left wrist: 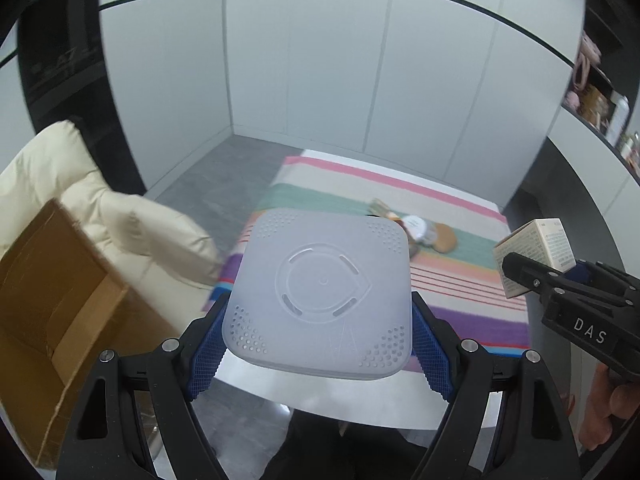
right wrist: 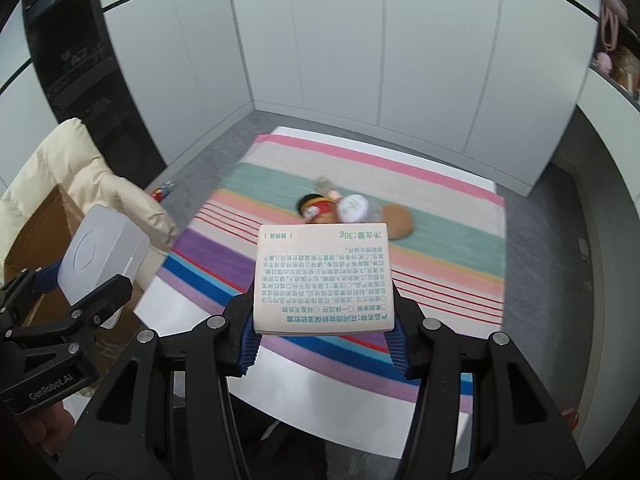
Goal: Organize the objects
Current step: 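Carry the container with the left tool while the right tool carries the box toward the cardboard box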
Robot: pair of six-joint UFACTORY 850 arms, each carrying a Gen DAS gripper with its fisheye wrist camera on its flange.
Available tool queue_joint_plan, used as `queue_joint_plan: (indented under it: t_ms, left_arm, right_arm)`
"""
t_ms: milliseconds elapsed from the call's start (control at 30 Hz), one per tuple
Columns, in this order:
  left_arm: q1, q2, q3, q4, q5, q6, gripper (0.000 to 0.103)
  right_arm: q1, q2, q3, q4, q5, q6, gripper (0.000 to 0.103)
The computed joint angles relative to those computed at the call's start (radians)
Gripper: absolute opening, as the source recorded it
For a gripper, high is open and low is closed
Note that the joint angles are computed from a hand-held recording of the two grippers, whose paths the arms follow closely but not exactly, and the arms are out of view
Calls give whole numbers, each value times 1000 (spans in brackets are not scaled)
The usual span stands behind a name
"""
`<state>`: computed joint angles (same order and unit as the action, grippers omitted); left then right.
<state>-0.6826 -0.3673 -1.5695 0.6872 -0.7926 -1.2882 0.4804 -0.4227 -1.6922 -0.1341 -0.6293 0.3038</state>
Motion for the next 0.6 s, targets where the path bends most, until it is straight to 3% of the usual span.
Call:
queue_joint_plan:
  t_ms: [600]
  left_arm:
    - [96, 232, 296, 65, 9, -163, 83]
  right_arm:
    - [162, -172, -236, 35, -64, -93, 54]
